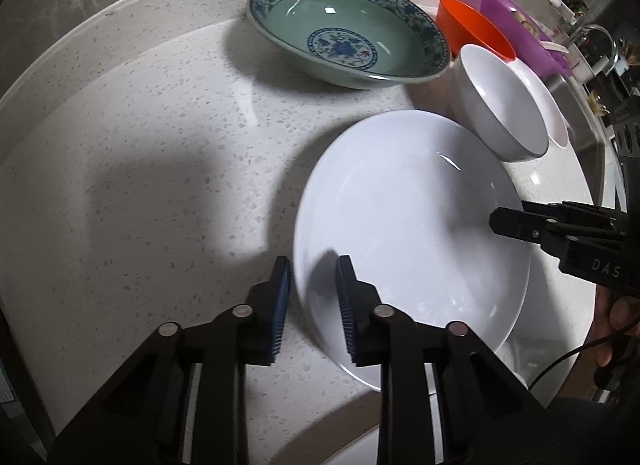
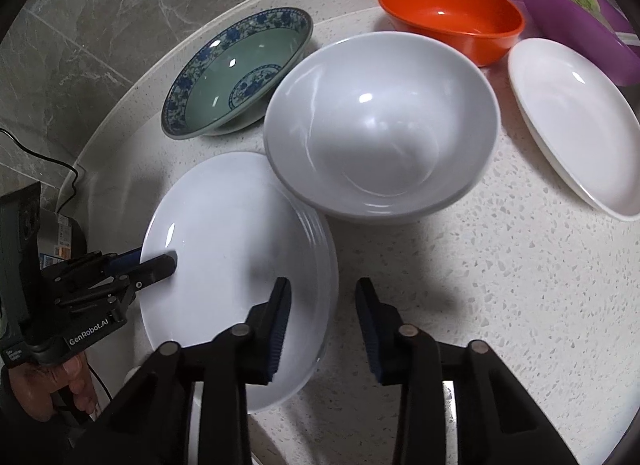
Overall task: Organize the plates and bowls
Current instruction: 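Lift the white deep plate by its rim with the right tool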
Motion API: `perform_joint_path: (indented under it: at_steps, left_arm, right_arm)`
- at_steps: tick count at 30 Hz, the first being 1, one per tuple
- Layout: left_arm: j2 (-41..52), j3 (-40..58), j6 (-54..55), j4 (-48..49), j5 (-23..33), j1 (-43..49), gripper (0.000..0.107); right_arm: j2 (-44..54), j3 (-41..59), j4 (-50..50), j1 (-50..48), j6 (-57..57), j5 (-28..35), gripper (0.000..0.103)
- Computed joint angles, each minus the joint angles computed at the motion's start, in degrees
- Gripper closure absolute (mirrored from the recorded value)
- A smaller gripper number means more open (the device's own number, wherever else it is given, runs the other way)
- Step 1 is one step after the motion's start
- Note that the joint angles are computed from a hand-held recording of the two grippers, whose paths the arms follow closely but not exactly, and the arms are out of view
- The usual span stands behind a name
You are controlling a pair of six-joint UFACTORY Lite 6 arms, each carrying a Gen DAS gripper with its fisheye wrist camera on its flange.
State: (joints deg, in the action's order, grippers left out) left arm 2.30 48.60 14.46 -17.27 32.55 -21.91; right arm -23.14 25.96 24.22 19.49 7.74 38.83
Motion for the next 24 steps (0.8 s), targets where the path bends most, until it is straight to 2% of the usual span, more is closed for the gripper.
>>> perform_joint_path:
  at_steps: [2, 3, 9, 13, 24]
  left_arm:
    - [-0.1, -0.1, -0.7, 0.8, -0.2, -0.4, 0.089]
    - [0.2, 0.1, -1.1, 0.9, -0.5, -0.6, 0.089]
    - [1.1, 1.0, -2.5, 2.1, -0.9, -1.7, 0.089]
    - [1.6, 1.7, -5.8, 4.8, -1.2, -3.1, 0.089]
    - [-1.1, 1.2, -7.8, 7.2, 0.1, -2.1, 0.090]
  right_arm:
    - [1.3, 0.7, -0.8, 1.1, 1.4, -0.2, 0.086]
    - [1.7, 1.0, -1.1, 1.4, 2.2, -0.4, 0.088]
    - [4.8, 2.8, -1.3, 2.8, 3.5, -1.7, 0.089]
    - [6.0, 4.3, -5.2, 5.7, 7.4, -1.8, 0.088]
    - [7.6, 7.2, -7.3, 9.0, 11.2, -1.3, 0.088]
